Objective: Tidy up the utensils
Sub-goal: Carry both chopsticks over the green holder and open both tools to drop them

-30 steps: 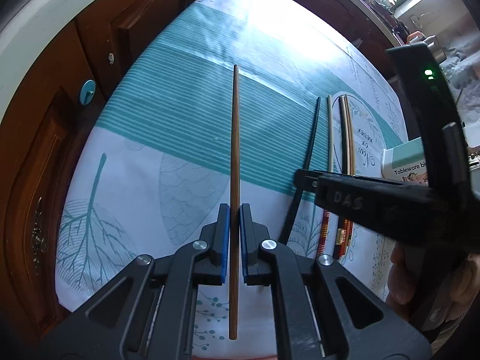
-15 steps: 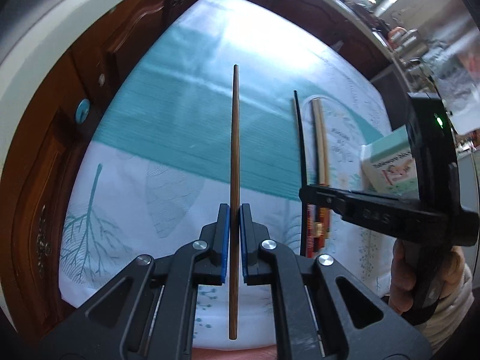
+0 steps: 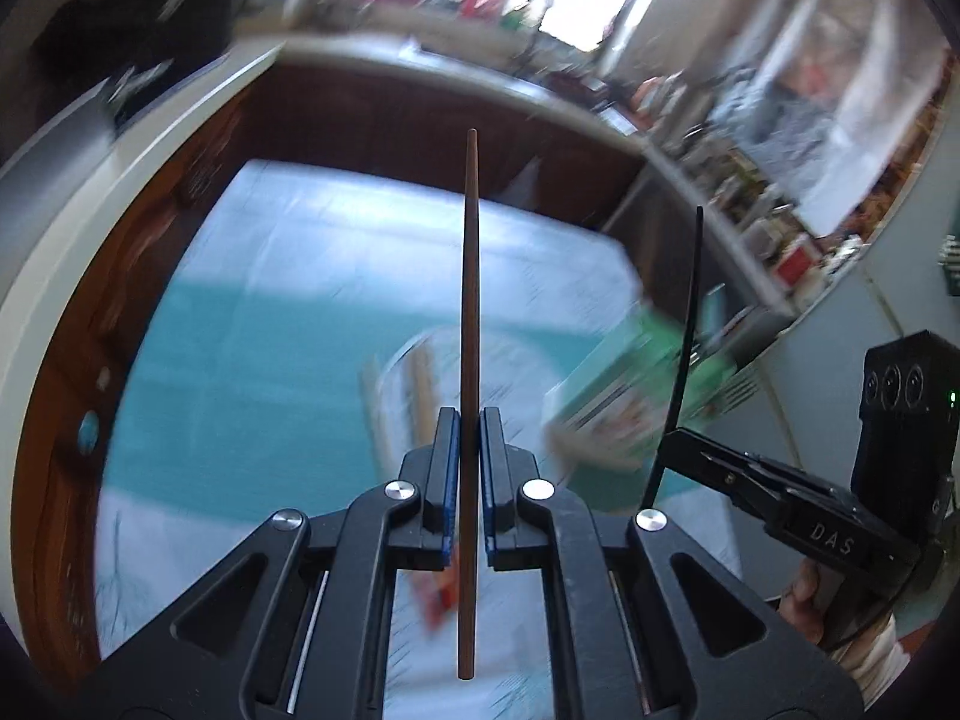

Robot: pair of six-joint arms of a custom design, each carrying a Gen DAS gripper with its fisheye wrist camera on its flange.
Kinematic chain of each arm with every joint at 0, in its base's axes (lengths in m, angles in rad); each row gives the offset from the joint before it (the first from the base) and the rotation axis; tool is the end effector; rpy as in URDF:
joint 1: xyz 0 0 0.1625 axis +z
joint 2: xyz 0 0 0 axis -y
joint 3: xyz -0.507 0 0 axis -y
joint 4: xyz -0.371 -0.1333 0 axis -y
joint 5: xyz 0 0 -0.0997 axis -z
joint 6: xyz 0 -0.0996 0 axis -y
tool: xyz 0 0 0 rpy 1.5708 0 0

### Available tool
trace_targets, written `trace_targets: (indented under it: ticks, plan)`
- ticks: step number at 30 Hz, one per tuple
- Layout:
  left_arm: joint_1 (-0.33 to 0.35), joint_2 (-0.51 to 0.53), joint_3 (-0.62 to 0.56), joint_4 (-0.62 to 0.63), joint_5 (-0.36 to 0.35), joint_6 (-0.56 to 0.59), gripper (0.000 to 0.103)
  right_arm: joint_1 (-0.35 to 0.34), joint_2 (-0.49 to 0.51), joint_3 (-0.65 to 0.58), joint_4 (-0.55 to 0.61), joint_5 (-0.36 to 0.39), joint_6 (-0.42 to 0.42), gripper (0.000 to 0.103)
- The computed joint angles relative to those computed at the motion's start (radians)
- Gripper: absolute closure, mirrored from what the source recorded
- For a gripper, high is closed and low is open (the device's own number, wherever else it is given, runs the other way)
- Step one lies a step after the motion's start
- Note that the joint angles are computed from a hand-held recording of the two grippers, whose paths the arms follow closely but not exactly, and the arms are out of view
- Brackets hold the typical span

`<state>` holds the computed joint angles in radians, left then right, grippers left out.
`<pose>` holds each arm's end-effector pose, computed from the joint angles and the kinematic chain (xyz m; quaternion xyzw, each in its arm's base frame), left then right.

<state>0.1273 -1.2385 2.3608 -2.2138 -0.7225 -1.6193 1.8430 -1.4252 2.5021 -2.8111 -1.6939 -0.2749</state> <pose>-0.3548 -0.2551 0.2030 0.0196 0.8905 -0.3910 0.2319 0.2144 -0.3179 0.2562 0.2639 -0.9591 0.0814 0.0614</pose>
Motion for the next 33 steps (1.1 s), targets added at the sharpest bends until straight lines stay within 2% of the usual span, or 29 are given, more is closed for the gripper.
trace_targets:
  ticks: [5, 9, 11, 12, 17, 21, 24, 29, 33]
  plan:
    - [0.078, 0.131, -0.139, -0.196, 0.127, 0.284, 0.099, -0.041, -0.141, -0.038, -0.029, 0.062, -0.050, 0.098]
    - [0.132, 0.250, -0.218, -0.442, 0.211, 0.495, 0.099, -0.045, -0.170, -0.069, -0.126, 0.077, -0.078, 0.098]
    - [0.161, 0.303, -0.258, -0.528, 0.234, 0.559, 0.099, -0.054, -0.171, -0.100, -0.181, 0.083, -0.102, 0.098]
    - [0.177, 0.337, -0.269, -0.612, 0.250, 0.600, 0.099, -0.055, -0.166, -0.107, -0.212, 0.085, -0.107, 0.098]
    - [0.240, 0.457, -0.307, -0.858, 0.300, 0.710, 0.099, -0.085, -0.099, -0.132, -0.386, 0.104, -0.173, 0.098]
    - [0.278, 0.514, -0.268, -1.022, 0.317, 0.759, 0.099, -0.107, -0.033, -0.130, -0.489, 0.119, -0.237, 0.098]
    - [0.300, 0.554, -0.249, -1.141, 0.315, 0.812, 0.099, -0.124, 0.015, -0.107, -0.584, 0.127, -0.315, 0.098]
    - [0.309, 0.609, -0.238, -1.271, 0.326, 0.894, 0.099, -0.151, 0.059, -0.074, -0.664, 0.143, -0.399, 0.098]
    - [0.306, 0.675, -0.236, -1.464, 0.347, 1.016, 0.099, -0.170, 0.068, -0.049, -0.692, 0.160, -0.445, 0.098]
